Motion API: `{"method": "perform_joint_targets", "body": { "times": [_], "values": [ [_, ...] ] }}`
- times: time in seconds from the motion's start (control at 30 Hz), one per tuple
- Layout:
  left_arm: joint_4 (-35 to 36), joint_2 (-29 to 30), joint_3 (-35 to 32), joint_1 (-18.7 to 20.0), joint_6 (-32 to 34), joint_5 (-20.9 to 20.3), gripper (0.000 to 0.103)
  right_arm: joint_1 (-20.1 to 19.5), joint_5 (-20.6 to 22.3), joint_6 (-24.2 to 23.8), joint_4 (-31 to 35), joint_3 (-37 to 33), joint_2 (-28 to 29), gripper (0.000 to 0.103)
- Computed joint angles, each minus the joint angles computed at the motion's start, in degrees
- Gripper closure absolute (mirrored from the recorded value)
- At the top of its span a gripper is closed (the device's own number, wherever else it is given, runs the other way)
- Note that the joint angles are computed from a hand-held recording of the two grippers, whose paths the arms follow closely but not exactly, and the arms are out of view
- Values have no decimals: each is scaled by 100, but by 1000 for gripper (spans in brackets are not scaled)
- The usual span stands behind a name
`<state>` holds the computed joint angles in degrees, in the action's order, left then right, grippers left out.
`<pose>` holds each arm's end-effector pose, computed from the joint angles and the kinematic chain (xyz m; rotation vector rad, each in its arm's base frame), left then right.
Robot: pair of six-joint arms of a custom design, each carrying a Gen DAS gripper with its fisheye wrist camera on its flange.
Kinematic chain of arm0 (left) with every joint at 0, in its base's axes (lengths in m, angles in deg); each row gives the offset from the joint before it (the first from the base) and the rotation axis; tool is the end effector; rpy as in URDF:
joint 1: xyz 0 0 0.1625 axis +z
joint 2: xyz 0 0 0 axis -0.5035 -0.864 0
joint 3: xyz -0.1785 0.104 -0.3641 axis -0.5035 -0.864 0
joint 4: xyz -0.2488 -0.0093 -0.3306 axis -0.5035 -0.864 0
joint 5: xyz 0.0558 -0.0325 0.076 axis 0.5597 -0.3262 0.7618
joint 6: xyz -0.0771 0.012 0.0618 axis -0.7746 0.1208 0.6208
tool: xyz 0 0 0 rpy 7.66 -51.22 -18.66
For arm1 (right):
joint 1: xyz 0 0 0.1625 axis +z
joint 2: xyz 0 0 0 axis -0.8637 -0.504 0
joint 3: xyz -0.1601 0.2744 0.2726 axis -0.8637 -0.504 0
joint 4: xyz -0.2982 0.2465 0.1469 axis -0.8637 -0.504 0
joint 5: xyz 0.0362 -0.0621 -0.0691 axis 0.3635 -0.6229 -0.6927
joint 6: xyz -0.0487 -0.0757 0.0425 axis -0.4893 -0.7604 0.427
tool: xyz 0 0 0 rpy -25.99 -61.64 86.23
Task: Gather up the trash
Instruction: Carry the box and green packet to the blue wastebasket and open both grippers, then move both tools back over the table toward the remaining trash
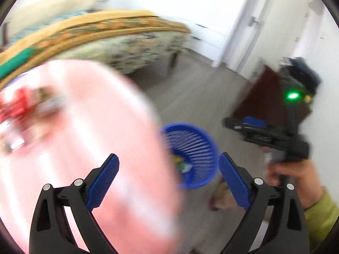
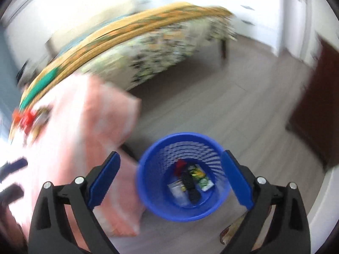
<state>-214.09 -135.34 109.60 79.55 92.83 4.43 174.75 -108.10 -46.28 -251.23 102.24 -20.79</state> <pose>-0.2346 -0.5323 0.2864 1.1685 2.5553 -0.3784 0.2651 -0.4442 0.1998 -0.1912 -2.2607 1.0458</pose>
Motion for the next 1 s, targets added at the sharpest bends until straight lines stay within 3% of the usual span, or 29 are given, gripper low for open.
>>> {"method": "perform_joint_targets", "body": {
  "times": [0.13, 0.27, 0.37, 0.43, 0.6, 1.0],
  "values": [
    [182, -690, 87, 443, 68, 1065, 9, 615, 456, -428, 632, -917, 926, 10],
    [-18, -655, -376, 1056, 176, 1887, 9, 860, 1380, -1003, 1657, -2273, 1999, 10],
    [-189, -398, -809, 1366, 343, 2219, 9, 835, 1283, -1183, 2401, -3331, 2765, 7],
    [-179, -221, -1126, 1541, 410, 2319, 9, 830, 1008, -1316, 2465, -3846, 3148, 6],
    [-108, 197, -1709, 1740, 465, 2324, 7, 665, 993, -1500, 2667, -4815, 3678, 5],
    [-86, 222, -1729, 1765, 397, 2339, 4, 627, 861, -1347, 2856, -5269, 3903, 5]
  ]
}}
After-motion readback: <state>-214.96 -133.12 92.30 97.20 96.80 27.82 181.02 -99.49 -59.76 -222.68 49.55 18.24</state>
